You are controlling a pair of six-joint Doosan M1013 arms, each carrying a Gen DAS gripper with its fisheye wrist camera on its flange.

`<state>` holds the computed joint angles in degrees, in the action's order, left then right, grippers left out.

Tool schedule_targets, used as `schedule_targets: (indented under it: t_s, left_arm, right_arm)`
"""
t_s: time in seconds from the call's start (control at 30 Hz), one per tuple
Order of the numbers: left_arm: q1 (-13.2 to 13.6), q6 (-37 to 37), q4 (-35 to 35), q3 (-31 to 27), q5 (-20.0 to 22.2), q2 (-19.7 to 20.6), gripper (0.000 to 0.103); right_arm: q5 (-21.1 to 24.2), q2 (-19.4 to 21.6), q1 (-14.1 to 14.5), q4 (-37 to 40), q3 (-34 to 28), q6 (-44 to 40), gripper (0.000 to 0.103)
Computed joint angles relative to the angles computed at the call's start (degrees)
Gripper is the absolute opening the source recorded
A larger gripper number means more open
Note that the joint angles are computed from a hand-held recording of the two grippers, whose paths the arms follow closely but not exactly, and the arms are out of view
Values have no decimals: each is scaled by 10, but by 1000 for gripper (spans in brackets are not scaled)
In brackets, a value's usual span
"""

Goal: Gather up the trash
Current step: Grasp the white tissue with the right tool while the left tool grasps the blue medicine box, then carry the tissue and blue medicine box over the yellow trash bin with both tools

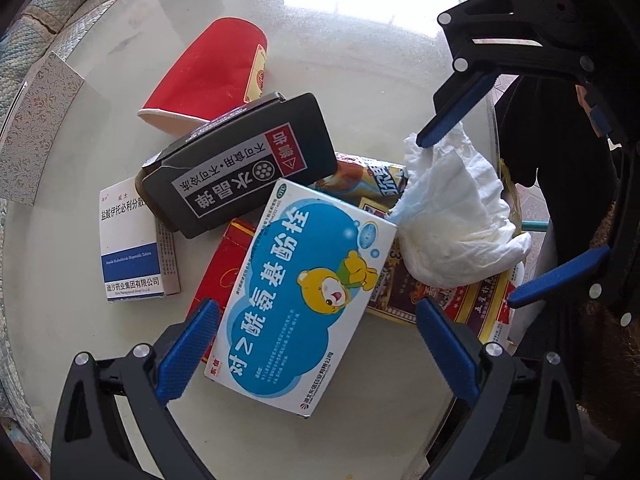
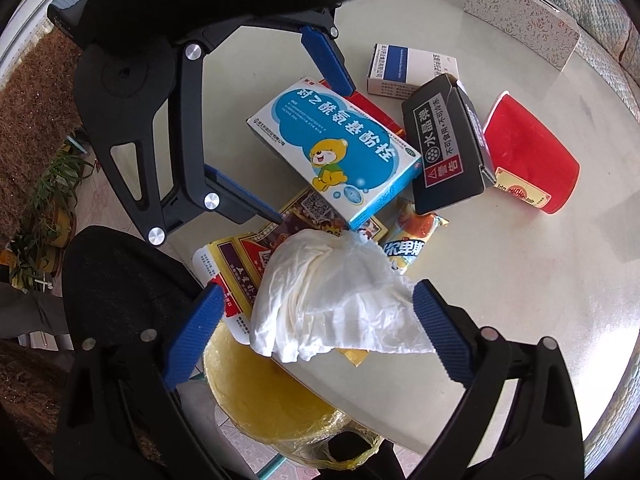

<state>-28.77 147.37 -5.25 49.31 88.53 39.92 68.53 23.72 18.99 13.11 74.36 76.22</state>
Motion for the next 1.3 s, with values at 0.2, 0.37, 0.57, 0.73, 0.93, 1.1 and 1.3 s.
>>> schedule_targets:
  t_s: [0.2, 0.37, 0.57, 0.73, 0.93, 1.1, 1.3]
  left_arm:
    - [1, -8, 10, -15, 12, 13, 96]
    - [0, -15, 17, -26, 20, 19, 96]
    - [-2, -21, 15, -23, 24, 20, 93]
    - [-1, -34, 20, -33, 30, 25, 88]
    - [3, -57, 25, -39, 27, 25, 70]
    - [5, -67, 32, -47, 29, 27, 63]
    - [1, -74, 52, -29, 12, 17, 62]
  right_arm:
    - [-4, 9, -1, 2, 3, 3, 81]
    - [-6, 8, 1, -12, 6, 6, 72]
    - [-8, 9, 1, -12, 8, 10, 54]
    - [-15, 7, 0, -14, 7, 16, 35]
    - [-28, 3, 2, -20, 11, 20, 31]
    - [-37, 0, 3, -29, 11, 27, 29]
    - [-37, -9, 4, -30, 17, 32, 29]
